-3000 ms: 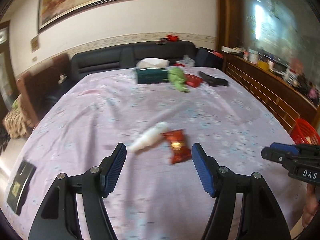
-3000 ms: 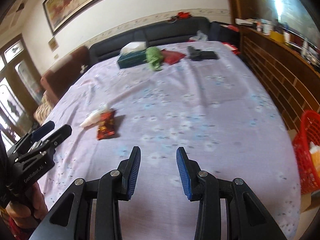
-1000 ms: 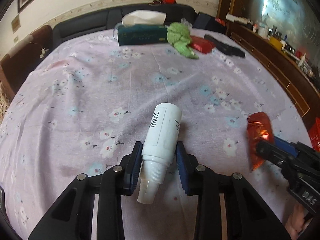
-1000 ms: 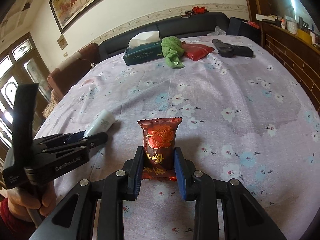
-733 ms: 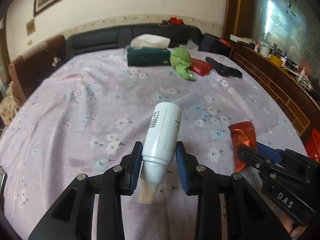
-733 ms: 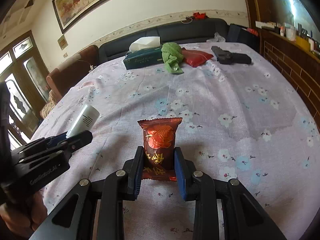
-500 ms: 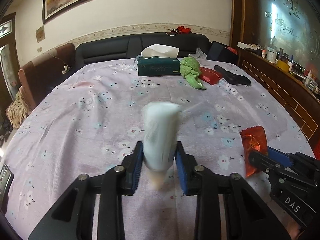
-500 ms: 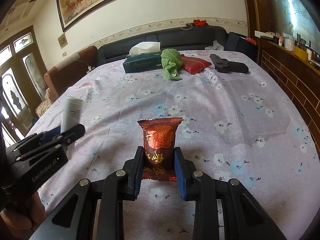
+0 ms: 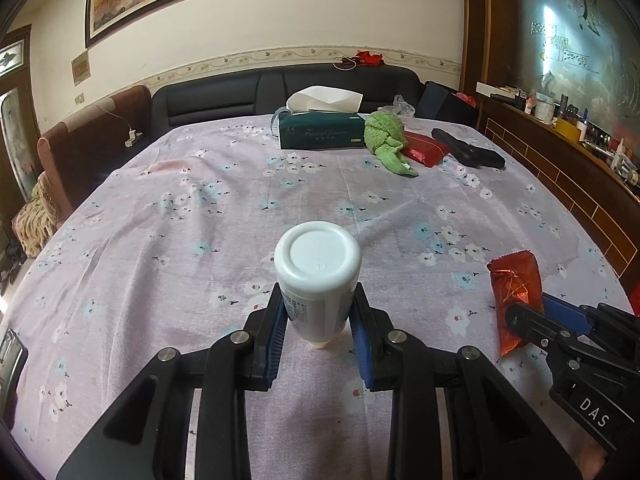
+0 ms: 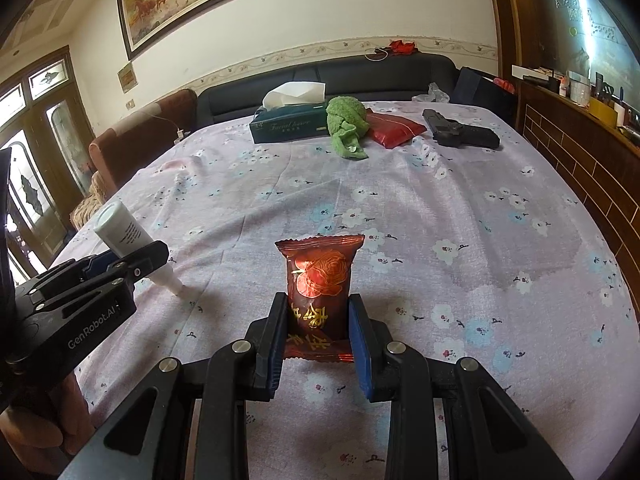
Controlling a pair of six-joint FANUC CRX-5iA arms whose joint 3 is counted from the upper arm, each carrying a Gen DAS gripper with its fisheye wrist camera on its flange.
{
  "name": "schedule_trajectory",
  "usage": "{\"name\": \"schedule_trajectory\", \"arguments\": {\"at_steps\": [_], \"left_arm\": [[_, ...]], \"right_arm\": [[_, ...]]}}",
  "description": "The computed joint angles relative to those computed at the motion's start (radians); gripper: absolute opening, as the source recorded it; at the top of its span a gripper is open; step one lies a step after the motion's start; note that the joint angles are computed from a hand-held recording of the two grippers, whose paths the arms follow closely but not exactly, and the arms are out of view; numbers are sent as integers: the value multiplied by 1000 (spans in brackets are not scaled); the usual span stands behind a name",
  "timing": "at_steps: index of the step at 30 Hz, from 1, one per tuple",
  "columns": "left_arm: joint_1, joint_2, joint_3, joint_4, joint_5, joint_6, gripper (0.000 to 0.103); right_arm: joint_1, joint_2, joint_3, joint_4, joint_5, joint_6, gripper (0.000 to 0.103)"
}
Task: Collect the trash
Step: 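Carry the spray bottle and candy packet toward the red wastebasket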
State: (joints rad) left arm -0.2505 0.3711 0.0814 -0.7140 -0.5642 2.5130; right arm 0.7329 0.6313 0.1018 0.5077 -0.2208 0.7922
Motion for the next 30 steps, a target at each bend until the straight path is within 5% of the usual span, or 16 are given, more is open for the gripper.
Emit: {"name": "schedule_trajectory", "arguments": {"at_steps": [19,25,30], "left_arm": [[-3,-1,-3,1,10,-6,28],[20,-21,-41,62,86,-61,28],[66,-42,-113,306,209,-310,28]], "right_arm": [[-1,-9,-26,54,19,-49,31],[-35,-22,-95,315,74,-315,31],[-26,-53,-64,50,24,-145,31]]}}
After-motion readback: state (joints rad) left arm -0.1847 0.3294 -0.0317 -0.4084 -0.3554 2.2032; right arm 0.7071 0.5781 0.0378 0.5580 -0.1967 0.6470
